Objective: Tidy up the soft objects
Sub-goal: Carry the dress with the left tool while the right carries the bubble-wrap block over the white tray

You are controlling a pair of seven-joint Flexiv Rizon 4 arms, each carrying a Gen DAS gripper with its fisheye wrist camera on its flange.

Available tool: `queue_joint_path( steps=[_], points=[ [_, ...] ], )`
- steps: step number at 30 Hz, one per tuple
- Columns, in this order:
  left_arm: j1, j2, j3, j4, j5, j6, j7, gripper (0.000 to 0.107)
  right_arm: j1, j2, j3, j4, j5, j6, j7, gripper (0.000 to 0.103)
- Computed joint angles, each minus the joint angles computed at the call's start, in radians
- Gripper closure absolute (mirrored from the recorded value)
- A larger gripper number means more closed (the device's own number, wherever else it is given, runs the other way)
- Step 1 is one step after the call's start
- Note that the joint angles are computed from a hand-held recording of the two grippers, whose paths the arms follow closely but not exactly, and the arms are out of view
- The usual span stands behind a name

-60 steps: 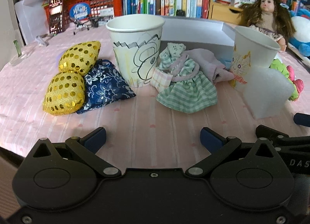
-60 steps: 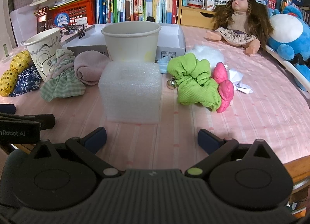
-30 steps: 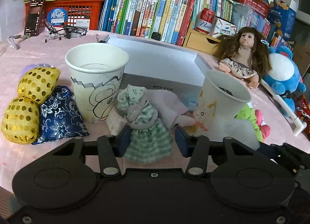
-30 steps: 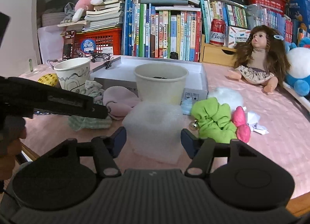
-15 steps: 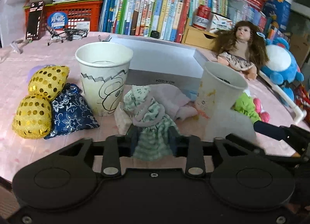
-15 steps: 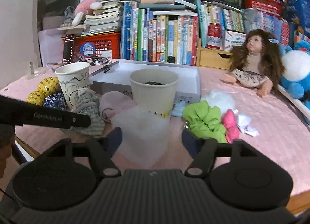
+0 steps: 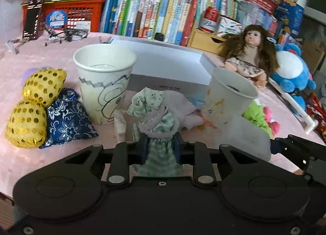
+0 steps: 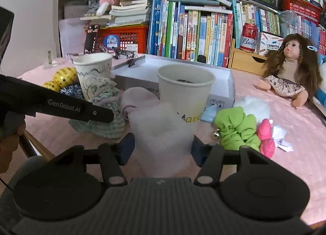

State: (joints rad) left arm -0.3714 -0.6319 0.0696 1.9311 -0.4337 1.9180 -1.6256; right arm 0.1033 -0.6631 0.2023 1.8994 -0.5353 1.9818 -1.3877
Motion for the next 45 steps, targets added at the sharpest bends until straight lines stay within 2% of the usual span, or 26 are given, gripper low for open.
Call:
queue_joint_path(
  steps=[5,9,13,16,18,22,25,29,34,36,40,45],
  points=[
    [0.109,0.062,-0.113,0.039,0.104,0.019,-0.013,0.084,-0.071,0.038,0.050,0.015,-0.038,0.013,0.040,0.042],
    [0.257,0.117,-0.250,0.059,0.226,0.020,-0.056,0.084,-0.115,0.059,0.072,-0.002,-0.064,0.026,0.103,0.042],
    [0.353,0.157,-0.329,0.028,0.306,-0.045,-0.060,0.084,-0.199,0.038,0.141,-0.080,-0.157,-0.021,0.207,0.042],
    [0.390,0.175,-0.352,-0.018,0.320,-0.110,-0.033,0.084,-0.243,0.008,0.193,-0.159,-0.212,-0.077,0.253,0.042],
    [0.420,0.177,-0.381,-0.054,0.313,-0.150,-0.004,0.084,-0.284,-0.028,0.261,-0.228,-0.241,-0.143,0.262,0.042],
    [0.467,0.147,-0.431,-0.166,0.252,-0.268,0.068,0.084,-0.367,-0.140,0.459,-0.384,-0.259,-0.323,0.188,0.042],
    [0.419,0.095,-0.367,-0.297,0.196,-0.400,0.088,0.084,-0.388,-0.245,0.613,-0.528,-0.226,-0.507,0.084,0.042],
    [0.350,-0.002,-0.260,-0.495,0.148,-0.609,0.084,0.084,-0.331,-0.338,0.691,-0.715,-0.160,-0.737,-0.026,0.041],
    [0.286,-0.137,-0.138,-0.735,0.147,-0.850,0.027,0.084,-0.230,-0.422,0.698,-0.934,-0.078,-1.000,-0.102,0.041],
    [0.274,-0.186,-0.105,-0.814,0.165,-0.922,-0.010,0.084,-0.189,-0.449,0.676,-1.003,-0.061,-1.068,-0.122,0.041],
    [0.268,-0.277,-0.075,-0.962,0.203,-1.052,-0.059,0.084,-0.116,-0.494,0.633,-1.137,-0.030,-1.190,-0.162,0.041],
    [0.270,-0.360,-0.058,-1.104,0.246,-1.169,-0.114,0.084,-0.030,-0.556,0.589,-1.316,0.018,-1.329,-0.193,0.041]
  ],
)
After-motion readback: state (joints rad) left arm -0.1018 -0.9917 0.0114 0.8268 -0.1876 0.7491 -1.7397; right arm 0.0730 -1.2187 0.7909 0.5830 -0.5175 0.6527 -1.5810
